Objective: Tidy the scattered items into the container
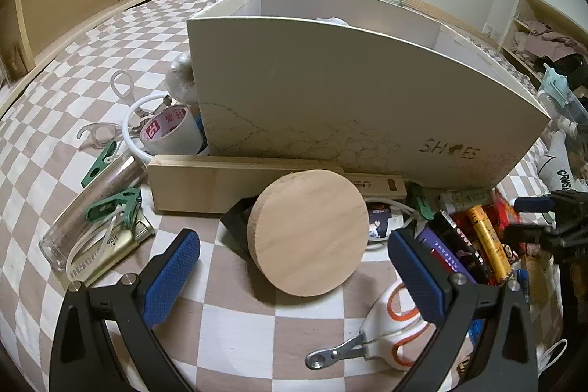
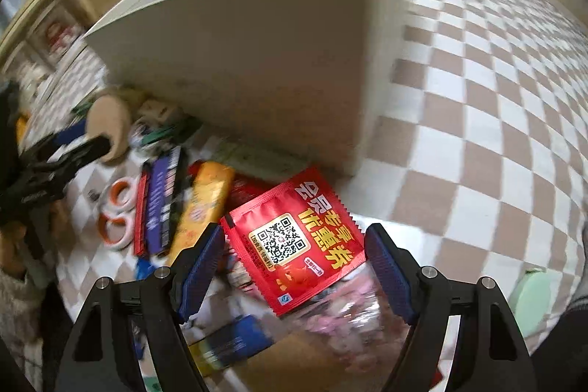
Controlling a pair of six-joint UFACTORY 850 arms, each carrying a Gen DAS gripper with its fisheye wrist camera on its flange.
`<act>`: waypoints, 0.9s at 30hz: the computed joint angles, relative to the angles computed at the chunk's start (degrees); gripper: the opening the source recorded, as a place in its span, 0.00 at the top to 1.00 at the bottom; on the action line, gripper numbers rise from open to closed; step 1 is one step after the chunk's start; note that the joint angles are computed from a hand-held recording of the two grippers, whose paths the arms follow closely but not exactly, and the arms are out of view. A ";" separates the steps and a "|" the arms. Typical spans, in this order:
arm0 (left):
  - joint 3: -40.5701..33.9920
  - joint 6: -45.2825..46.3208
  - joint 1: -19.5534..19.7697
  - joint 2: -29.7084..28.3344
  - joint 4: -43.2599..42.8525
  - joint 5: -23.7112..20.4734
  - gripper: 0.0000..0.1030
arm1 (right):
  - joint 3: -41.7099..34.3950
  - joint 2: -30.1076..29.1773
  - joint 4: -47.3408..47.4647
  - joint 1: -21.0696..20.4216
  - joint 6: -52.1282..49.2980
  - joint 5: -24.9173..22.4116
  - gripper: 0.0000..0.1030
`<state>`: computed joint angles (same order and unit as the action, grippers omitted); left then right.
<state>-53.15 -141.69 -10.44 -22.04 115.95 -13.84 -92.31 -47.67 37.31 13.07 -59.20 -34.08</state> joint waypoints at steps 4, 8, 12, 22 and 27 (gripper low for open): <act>0.00 -0.31 0.02 -0.13 0.01 0.07 0.00 | -0.96 -0.57 -0.20 -0.76 2.44 0.45 0.24; 0.00 -0.16 0.14 -0.17 0.14 0.32 0.00 | -1.82 -1.27 -4.33 0.14 1.61 1.08 0.24; 0.13 -0.07 0.19 -0.03 0.31 0.29 0.00 | -1.76 -1.45 -5.78 0.72 -1.11 1.94 0.23; -0.17 4.80 0.10 -0.51 -5.38 0.21 0.00 | -1.86 -1.75 -5.20 0.91 -3.41 0.99 0.31; -0.92 8.20 0.26 -1.22 -8.92 0.53 0.00 | 0.10 -0.40 -3.34 0.97 -4.45 1.42 0.43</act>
<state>-54.07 -133.49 -10.19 -23.26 107.03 -13.31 -92.21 -48.06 33.97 14.04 -63.65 -32.65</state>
